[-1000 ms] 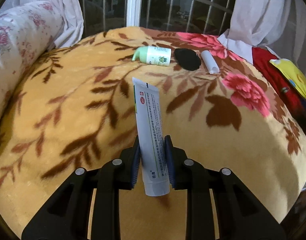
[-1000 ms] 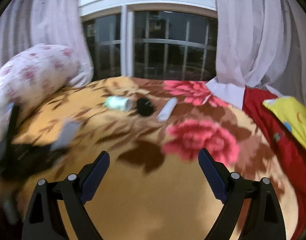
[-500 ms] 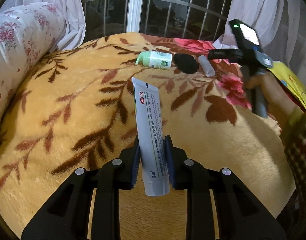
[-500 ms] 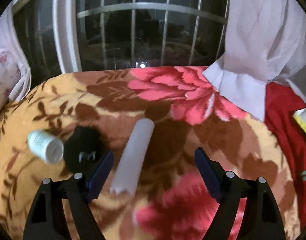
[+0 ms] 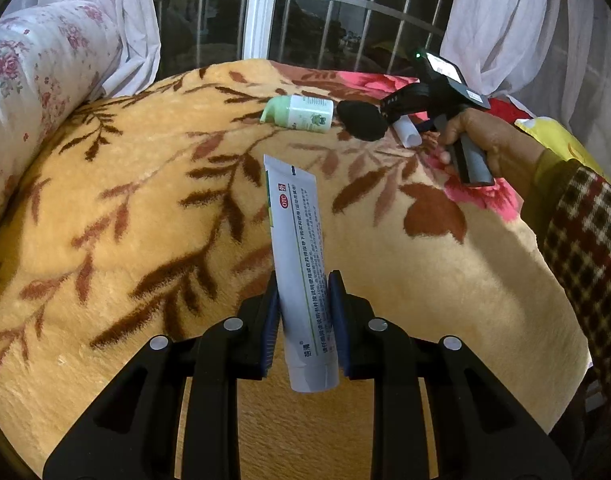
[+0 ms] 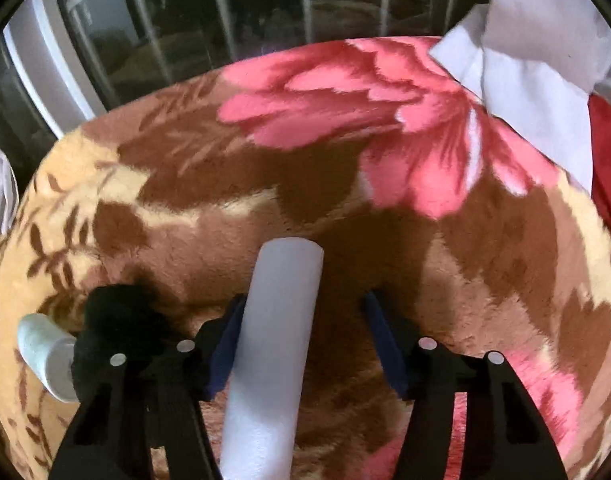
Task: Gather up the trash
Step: 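Grasp the white ointment tube with the left tool while the right tool grasps the white foam roller, then lower the tube and foam roller into the orange bin and open both tools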
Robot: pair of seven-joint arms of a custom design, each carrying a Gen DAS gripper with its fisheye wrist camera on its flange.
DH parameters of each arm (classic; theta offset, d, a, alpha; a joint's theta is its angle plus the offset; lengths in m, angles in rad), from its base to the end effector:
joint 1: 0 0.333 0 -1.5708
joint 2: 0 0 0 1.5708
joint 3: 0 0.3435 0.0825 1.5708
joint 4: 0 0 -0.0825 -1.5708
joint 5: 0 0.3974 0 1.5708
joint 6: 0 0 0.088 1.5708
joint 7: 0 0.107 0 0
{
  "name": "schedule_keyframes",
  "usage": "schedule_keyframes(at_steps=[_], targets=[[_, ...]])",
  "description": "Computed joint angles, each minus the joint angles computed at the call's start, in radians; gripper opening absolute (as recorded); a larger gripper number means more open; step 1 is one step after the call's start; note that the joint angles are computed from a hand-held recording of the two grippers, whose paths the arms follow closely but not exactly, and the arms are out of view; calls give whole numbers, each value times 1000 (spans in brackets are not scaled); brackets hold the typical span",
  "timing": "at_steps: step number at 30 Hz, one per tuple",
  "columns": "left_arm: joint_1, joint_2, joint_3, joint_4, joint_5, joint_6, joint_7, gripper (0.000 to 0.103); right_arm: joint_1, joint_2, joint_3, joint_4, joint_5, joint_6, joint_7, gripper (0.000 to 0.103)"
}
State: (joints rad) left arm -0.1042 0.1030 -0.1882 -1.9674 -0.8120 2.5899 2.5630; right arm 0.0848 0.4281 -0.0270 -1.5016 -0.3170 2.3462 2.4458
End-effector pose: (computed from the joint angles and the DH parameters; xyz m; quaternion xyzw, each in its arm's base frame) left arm 0.6103 -0.1655 0.4947 -0.3977 0.8366 -0.3664 0.0879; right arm 0.7415 0.0418 0.4875 -0.4362 0.8655 -0.1953 0.1503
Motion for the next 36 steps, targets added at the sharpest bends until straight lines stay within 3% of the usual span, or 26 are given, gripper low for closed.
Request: schedule_keyframes(at_steps=[2, 11, 18, 28, 36], targets=[[0, -1, -1, -3, 1, -5, 3, 23, 1, -19, 0, -23, -2, 13, 2, 35], [-6, -48, 0, -50, -14, -8, 24, 23, 33, -243, -1, -292, -111, 145, 63, 35], [-10, -157, 23, -143, -59, -38, 79, 23, 92, -489, 55, -519, -200, 209, 91, 35], [22, -359, 99, -331, 5, -185, 158, 23, 266, -807, 197, -835, -200, 311, 221, 36], [81, -471, 119, -501, 167, -282, 172, 23, 436, -774, 239, -932, -90, 366, 283, 36]])
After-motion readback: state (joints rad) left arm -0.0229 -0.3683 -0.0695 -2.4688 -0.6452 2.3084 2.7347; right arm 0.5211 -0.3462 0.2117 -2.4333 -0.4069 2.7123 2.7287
